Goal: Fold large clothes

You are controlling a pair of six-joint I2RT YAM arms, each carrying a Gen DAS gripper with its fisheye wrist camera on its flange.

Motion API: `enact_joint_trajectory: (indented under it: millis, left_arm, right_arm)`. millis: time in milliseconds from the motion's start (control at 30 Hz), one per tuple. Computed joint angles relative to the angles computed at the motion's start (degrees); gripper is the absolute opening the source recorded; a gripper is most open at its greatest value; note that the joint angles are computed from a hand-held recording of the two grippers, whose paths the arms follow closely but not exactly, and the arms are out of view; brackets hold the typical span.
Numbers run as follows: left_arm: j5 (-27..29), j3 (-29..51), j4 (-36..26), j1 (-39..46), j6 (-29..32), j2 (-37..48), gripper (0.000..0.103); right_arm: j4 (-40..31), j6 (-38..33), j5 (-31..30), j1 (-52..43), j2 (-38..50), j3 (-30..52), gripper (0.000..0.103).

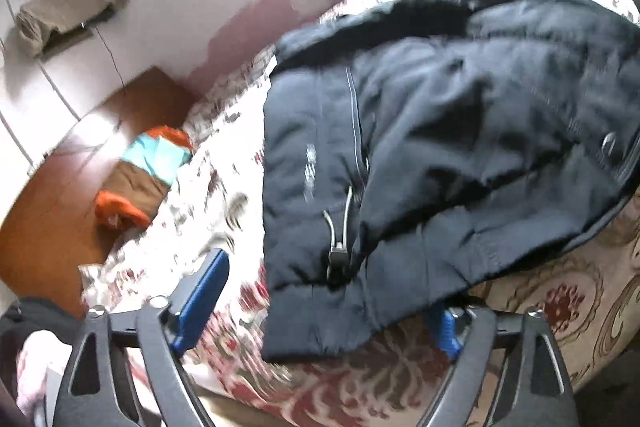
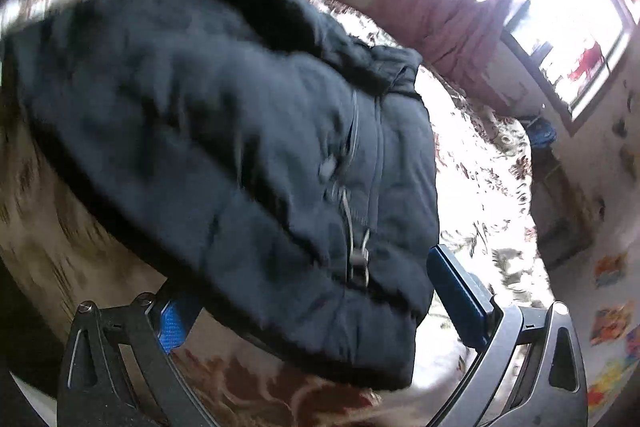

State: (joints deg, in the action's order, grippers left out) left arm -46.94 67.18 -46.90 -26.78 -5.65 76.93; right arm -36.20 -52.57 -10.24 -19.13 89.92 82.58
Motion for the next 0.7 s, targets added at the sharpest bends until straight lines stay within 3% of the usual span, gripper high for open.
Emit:
enact_joint_trajectory:
  millis: [100,167,300,400,467,533,600,700]
  left_arm:
    - [-0.6,0.5,2.5,-0.2,2.7,-1.0,0.077]
    - [0.1,1.4,3.2,0.1,3.6,-1.3,0.076]
    - [1.0,2.3,4.5,0.5,5.6,-1.6,0.072]
    - [1.2,1.8,4.8,0.5,7.0,-1.8,0.068]
    - [2.5,2.3,3.7,0.6,6.4,-2.0,0.06]
    - [3.5,2.7,2.9,0.0,5.6,-2.6,0.031]
    - [3.6,2.5,4.1,-1.7,6.0,-3.7,0.015]
    - [2.8,2.3,7.2,-3.5,8.0,-5.0,0.01]
  right_arm:
    - [0.5,0.2,0.0,-0.5,0.5,0.1,0.099]
    - [1.4,2.1,-1.7,-1.0,0.4,0.9,0.092]
    - [-4.5,3.6,-5.7,-1.9,3.9,7.1,0.069]
    - [-12.1,6.9,-11.6,-3.9,8.3,14.3,0.046]
    - [-15.1,9.0,-15.0,-5.0,9.7,16.7,0.033]
    - [-15.2,10.5,-15.9,-5.0,9.4,16.5,0.023]
    - [-14.2,11.4,-16.2,-5.0,8.8,15.7,0.016]
    - [-14.5,13.3,-18.5,-6.0,8.2,16.2,0.01]
